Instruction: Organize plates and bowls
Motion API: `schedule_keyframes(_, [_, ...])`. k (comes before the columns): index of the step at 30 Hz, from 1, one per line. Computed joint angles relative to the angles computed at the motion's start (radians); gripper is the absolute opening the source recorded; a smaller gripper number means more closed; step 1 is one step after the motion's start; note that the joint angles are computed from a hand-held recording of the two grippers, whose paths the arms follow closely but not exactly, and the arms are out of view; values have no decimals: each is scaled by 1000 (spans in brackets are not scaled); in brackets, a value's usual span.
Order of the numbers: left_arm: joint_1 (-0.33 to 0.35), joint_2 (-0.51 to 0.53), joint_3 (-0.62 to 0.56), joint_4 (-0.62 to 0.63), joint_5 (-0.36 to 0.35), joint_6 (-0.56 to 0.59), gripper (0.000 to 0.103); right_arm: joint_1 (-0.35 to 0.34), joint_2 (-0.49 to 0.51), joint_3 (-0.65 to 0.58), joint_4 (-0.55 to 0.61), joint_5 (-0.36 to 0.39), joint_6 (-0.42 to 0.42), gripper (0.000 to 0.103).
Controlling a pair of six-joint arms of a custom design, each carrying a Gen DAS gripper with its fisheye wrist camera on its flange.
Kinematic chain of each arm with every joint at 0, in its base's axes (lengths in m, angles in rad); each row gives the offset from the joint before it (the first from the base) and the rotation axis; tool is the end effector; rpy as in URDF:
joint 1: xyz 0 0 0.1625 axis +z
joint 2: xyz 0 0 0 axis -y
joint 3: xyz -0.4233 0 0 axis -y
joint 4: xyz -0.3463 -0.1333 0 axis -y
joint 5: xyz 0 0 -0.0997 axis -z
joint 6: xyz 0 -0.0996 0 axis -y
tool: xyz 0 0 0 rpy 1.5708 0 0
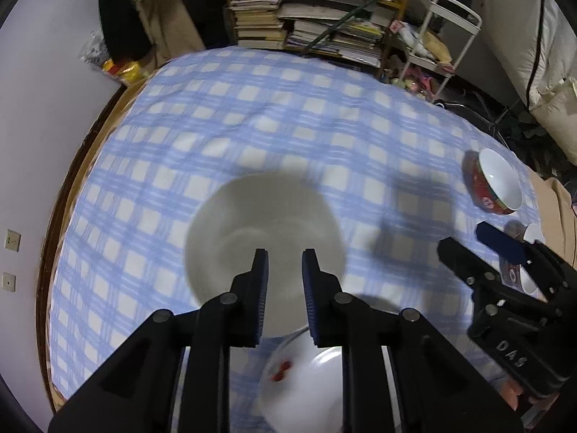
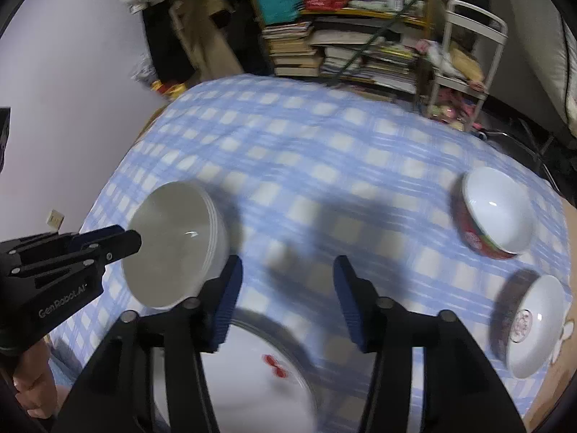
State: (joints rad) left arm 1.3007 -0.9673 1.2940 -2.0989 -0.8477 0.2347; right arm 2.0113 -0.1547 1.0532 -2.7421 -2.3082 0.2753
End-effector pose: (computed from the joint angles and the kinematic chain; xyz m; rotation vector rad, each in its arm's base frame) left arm 0.0103 -0.7093 0.3467 0.5127 2.3569 -0.2596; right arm 0.3797 -0.6499 -0.0874 0.0731 -2.4678 0.6506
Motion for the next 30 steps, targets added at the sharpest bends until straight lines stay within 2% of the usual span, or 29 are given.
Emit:
schedule_keyframes(3, [-24,20,17,-11,3,-17,31,-15,-56,92,-70,-22,-2,72])
schedule_keyframes(5, [-36,31,27,-29,-7,-11,34,-29,-95,150,-116,-37,-5,76])
schedule_keyframes(8, [-59,54,34,-60,-22,-2,49,-56,-147,224,-191,-29,-27,80])
schedule_keyframes(12, [-92,100,37,-100,-10,28,55,-91,-202,295,-263,-31,-57,89])
schedule_keyframes(15, [-107,145,8,-99,-24,25,64,-115,-230,315,-260,-45,-59,90])
schedule_keyframes(21, [-124,230,-51,-80,-63,12,65,-171,-263,324,-241,-65,-61,90])
schedule_keyframes(27, [-132,292,-89,-52,-100,-1,65,-231,-288,356,-248,-46,-31,90])
schedule_keyframes(30, [-143,324,-97,-62,-82,15,65,-247,-287,357,-238,-57,-34,90])
